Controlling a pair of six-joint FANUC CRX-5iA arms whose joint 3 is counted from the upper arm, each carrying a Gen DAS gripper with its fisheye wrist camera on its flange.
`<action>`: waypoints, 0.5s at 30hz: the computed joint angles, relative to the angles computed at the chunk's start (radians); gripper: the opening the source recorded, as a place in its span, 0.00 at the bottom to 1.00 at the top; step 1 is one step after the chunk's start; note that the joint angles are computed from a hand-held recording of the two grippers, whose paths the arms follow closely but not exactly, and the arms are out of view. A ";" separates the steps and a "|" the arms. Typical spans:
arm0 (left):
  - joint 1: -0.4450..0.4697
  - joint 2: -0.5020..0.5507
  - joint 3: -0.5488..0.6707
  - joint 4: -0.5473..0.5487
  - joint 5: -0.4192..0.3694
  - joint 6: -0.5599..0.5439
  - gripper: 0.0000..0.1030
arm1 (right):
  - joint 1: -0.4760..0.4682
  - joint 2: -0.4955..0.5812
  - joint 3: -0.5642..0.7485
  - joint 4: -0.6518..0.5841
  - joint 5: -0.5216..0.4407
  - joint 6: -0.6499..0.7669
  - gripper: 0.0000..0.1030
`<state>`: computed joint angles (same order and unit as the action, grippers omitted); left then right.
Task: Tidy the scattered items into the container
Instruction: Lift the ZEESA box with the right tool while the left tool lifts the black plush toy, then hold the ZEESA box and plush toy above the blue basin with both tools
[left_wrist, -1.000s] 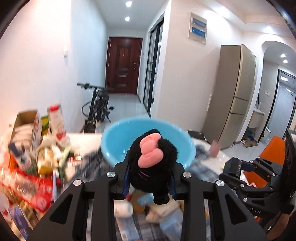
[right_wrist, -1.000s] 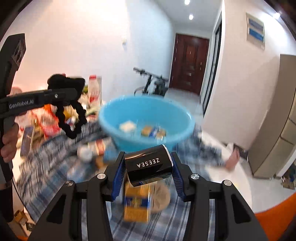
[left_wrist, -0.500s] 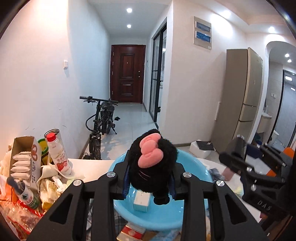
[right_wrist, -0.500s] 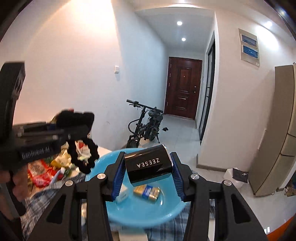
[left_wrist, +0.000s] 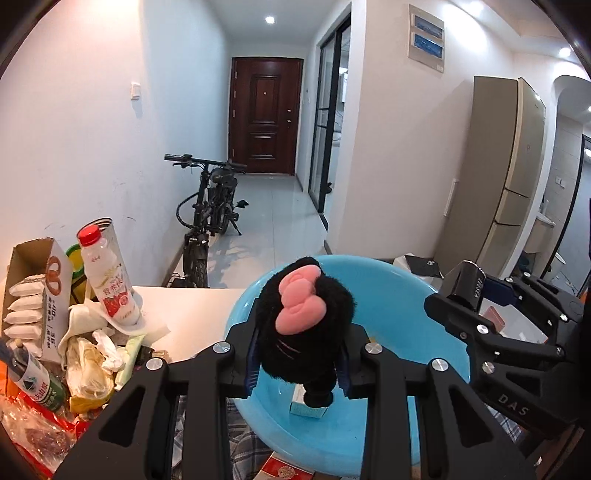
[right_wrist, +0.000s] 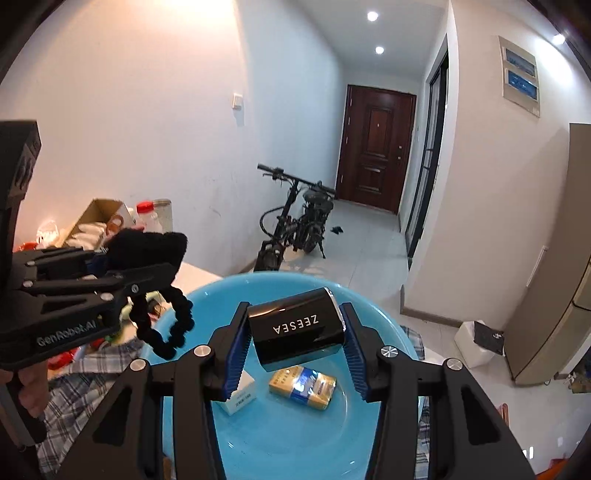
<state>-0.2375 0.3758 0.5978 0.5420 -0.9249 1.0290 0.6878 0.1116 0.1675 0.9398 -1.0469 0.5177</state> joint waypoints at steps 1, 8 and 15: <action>-0.002 0.002 0.003 -0.001 -0.002 0.001 0.30 | -0.004 0.002 0.001 -0.003 -0.001 0.000 0.48; -0.014 0.004 0.010 -0.026 0.000 -0.004 0.30 | -0.004 -0.024 -0.034 0.024 0.013 -0.024 0.48; -0.029 -0.001 0.006 -0.063 0.026 0.009 0.30 | -0.010 -0.025 -0.030 -0.007 0.022 -0.015 0.48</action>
<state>-0.2667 0.3744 0.6036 0.4786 -0.8991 1.0375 0.6775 0.0869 0.1373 0.9328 -1.0249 0.5031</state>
